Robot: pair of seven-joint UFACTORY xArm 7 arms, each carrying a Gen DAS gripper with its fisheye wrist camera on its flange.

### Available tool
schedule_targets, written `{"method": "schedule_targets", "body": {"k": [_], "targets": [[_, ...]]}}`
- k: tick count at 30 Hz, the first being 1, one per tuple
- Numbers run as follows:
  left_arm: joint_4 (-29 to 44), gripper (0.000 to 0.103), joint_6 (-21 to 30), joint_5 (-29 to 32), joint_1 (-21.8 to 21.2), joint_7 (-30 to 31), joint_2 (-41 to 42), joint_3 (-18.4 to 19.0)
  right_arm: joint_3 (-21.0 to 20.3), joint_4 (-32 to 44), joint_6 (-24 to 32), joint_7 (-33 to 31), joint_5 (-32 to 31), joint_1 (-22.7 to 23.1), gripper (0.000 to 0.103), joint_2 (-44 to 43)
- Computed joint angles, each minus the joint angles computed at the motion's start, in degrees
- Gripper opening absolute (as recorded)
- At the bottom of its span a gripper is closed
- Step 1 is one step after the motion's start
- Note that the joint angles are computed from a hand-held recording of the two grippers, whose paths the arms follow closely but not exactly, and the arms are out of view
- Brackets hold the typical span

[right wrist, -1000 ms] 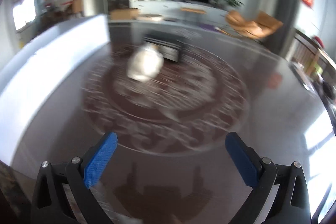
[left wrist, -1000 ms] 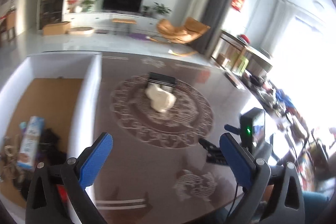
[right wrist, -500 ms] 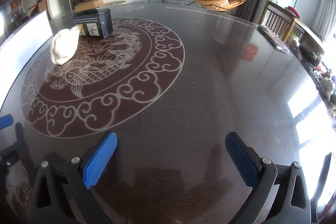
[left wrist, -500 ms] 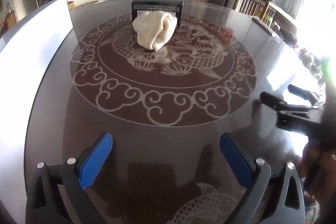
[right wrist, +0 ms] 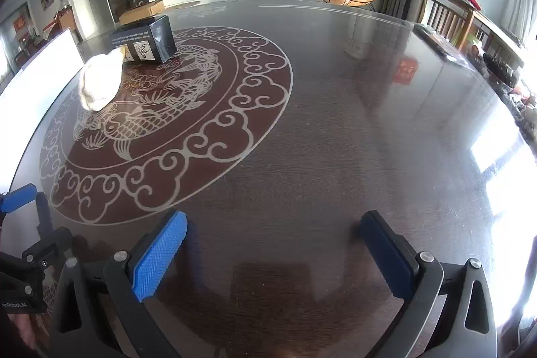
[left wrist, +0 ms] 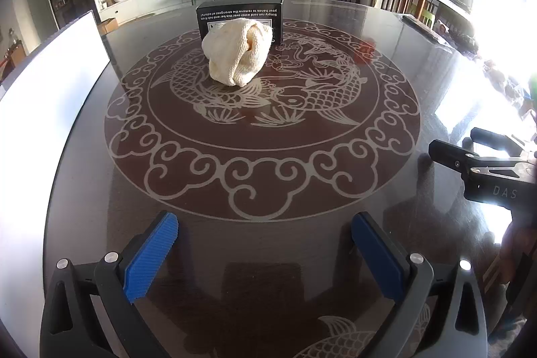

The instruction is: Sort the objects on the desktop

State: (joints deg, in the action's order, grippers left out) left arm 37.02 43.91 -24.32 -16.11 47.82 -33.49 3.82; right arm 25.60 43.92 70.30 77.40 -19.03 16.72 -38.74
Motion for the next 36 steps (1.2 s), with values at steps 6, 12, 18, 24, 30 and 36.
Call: {"method": "schedule_targets", "body": {"k": [6,12,18,24,30,36], "targets": [[0.04,0.103,-0.11,-0.06,0.02,0.02,0.12,-0.08,-0.05,0.04,0.07,0.03,-0.02,0.09,0.103,0.0],[0.02,0.103,-0.16,-0.09,0.02,0.03,0.13,-0.1,-0.04,0.1,0.18,0.09,-0.02,0.12,0.103,0.03],[-0.6,0.103,0.65,-0.07,-0.14,1.32,-0.99,0.71,0.01,0.14,0.23,0.27,-0.02,0.16,0.103,0.09],[-0.66,0.103,0.54,-0.4,0.06,1.6,-0.98,0.58,0.01,0.18,0.25,0.3,-0.04,0.19,0.103,0.13],[0.59,0.103,1.99,1.28,1.01,-0.22,-0.06,-0.61,0.03,0.22,0.32,0.39,-0.05,0.21,0.103,0.15],[6.14,0.103,7.57,4.77,1.3,-0.48,4.49,-1.67,0.04,0.27,0.41,0.46,-0.05,0.22,0.103,0.17]]}}
